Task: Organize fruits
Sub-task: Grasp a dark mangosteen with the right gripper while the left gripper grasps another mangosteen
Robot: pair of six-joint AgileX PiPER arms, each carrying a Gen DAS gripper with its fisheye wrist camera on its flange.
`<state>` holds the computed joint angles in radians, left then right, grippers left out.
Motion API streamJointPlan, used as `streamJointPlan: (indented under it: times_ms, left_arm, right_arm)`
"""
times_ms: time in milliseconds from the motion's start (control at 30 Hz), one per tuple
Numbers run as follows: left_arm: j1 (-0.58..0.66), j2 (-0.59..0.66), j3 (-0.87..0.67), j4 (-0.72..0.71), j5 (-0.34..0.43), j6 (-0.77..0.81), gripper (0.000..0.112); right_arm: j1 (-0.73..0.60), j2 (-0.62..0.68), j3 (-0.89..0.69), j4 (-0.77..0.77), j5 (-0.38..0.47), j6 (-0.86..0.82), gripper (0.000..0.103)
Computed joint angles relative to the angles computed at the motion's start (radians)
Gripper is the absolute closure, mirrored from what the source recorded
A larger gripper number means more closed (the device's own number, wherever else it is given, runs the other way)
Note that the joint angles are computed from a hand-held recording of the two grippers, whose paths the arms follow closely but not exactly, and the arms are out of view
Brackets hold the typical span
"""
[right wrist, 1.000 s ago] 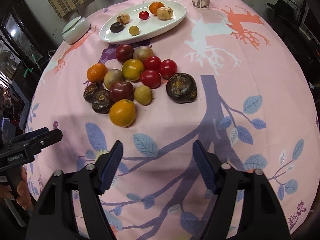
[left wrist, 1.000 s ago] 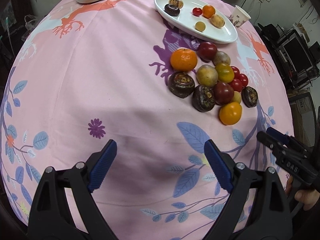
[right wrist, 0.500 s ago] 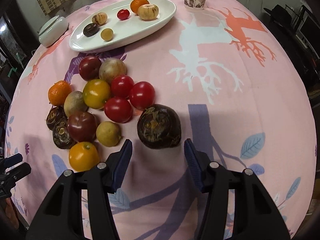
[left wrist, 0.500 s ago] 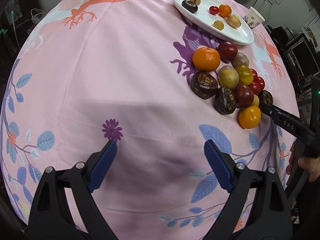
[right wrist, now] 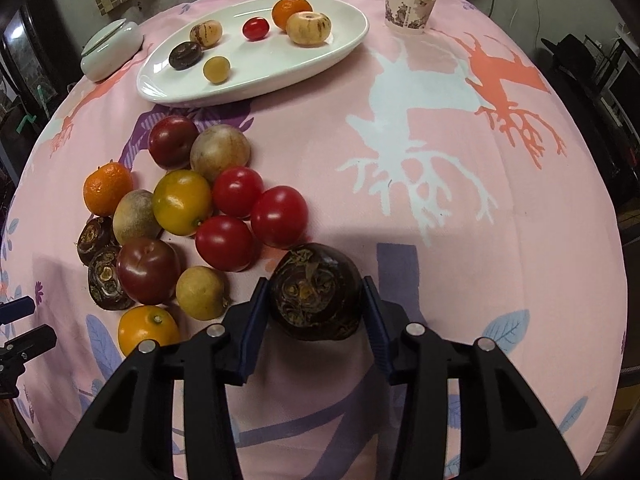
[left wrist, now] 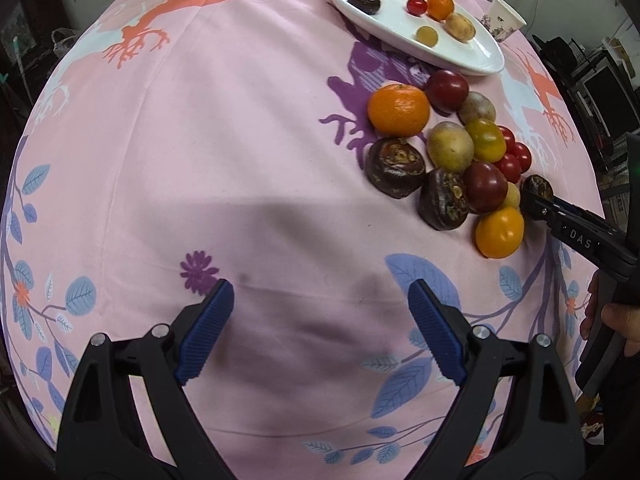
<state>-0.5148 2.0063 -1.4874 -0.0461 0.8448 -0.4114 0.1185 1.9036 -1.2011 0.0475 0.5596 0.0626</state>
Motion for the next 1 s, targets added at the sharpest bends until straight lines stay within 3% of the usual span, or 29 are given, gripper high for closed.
streamJointPlan:
  times_ms: [333, 400, 433, 633, 867, 933, 1000]
  left_arm:
    - [-0.035, 0.104, -0.144, 0.04, -0.036, 0.053, 0.023]
    - [-0.043, 0.128, -0.175, 0.074, -0.033, 0.054, 0.041]
    - [-0.042, 0.141, -0.193, 0.072, -0.025, 0.073, 0.044]
    - [-0.018, 0.197, -0.25, 0.054, -0.005, 0.114, 0.045]
    - [-0.045, 0.273, -0.375, 0.129, 0.032, 0.105, 0.044]
    - [-0.043, 0.279, -0.383, 0.13, 0.021, 0.103, 0.049]
    - [-0.048, 0.276, -0.372, 0.159, -0.007, 0.087, 0.069]
  right_arm:
    - [-0.028, -0.067, 0.095, 0.105, 0.002, -0.089, 0.058]
    - [-0.032, -0.072, 0.098, 0.125, 0.009, -0.105, 0.058]
    - [-0.034, -0.074, 0.099, 0.131, 0.011, -0.109, 0.058]
    - [-0.047, -0.074, 0.104, 0.161, 0.012, -0.131, 0.058]
    - [-0.045, -0.066, 0.089, 0.159, 0.022, -0.128, 0.058]
    - [-0.043, -0.061, 0.084, 0.155, 0.024, -0.122, 0.058]
    - [-0.041, -0.06, 0.081, 0.15, 0.025, -0.119, 0.058]
